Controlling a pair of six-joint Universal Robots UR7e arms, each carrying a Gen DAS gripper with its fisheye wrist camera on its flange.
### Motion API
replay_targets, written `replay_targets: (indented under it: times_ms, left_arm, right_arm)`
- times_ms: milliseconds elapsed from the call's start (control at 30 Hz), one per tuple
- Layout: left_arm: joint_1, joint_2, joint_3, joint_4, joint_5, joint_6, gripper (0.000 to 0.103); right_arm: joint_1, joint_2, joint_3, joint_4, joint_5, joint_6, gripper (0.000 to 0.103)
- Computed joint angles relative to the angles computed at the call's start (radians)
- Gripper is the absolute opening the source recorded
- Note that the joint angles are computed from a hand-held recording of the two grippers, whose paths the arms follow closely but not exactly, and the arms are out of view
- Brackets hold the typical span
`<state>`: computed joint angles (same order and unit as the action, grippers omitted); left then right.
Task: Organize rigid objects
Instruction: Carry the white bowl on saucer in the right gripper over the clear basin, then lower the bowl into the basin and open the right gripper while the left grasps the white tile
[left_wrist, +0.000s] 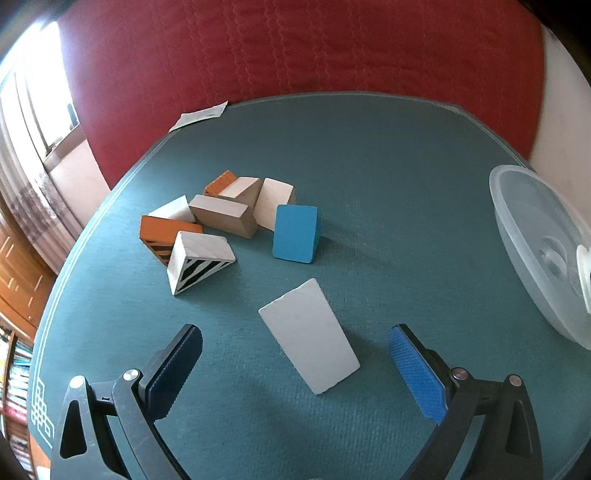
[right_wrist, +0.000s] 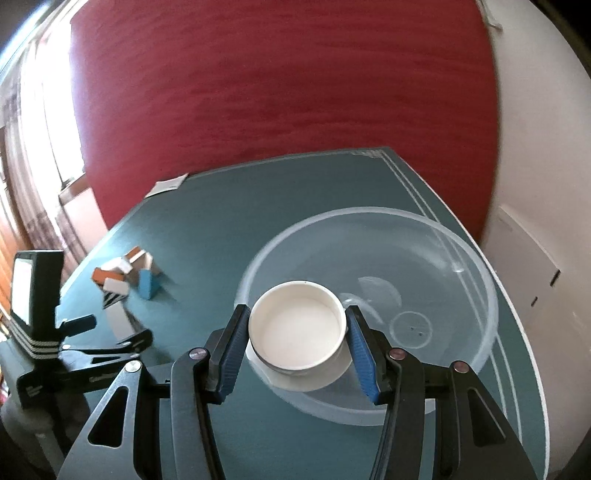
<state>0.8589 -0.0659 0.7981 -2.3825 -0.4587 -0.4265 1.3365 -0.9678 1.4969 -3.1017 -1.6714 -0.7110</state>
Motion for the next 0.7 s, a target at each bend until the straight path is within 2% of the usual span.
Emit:
replay_targets:
  times_ms: [167,467,667,700]
  left_arm:
    - [0.001,-0.007,0.015,0.001,-0.004,-0.02,0.102]
    - [0.004,-0.012,0.027,-0.024,-0.04,-0.021,0.09]
    - [0.003,-0.026,0.058,-0.067,-0.059,0.001,0.079]
    - [0.003,-0.032,0.07,-0.087,-0.073,0.012,0.071]
  right_arm:
    - [-0.001,0.013,-0.014,-0.014,-0.029,0.019,0.054]
    - [0.004,0.025,-0.009,-0.048,-0.037,0.017,0.058]
    - [0.001,0.022,-0.006,-0.047,-0.034,0.015,0.058]
    - [0.001,0.022,-0.006,-0.047,-0.033,0.014,0.058]
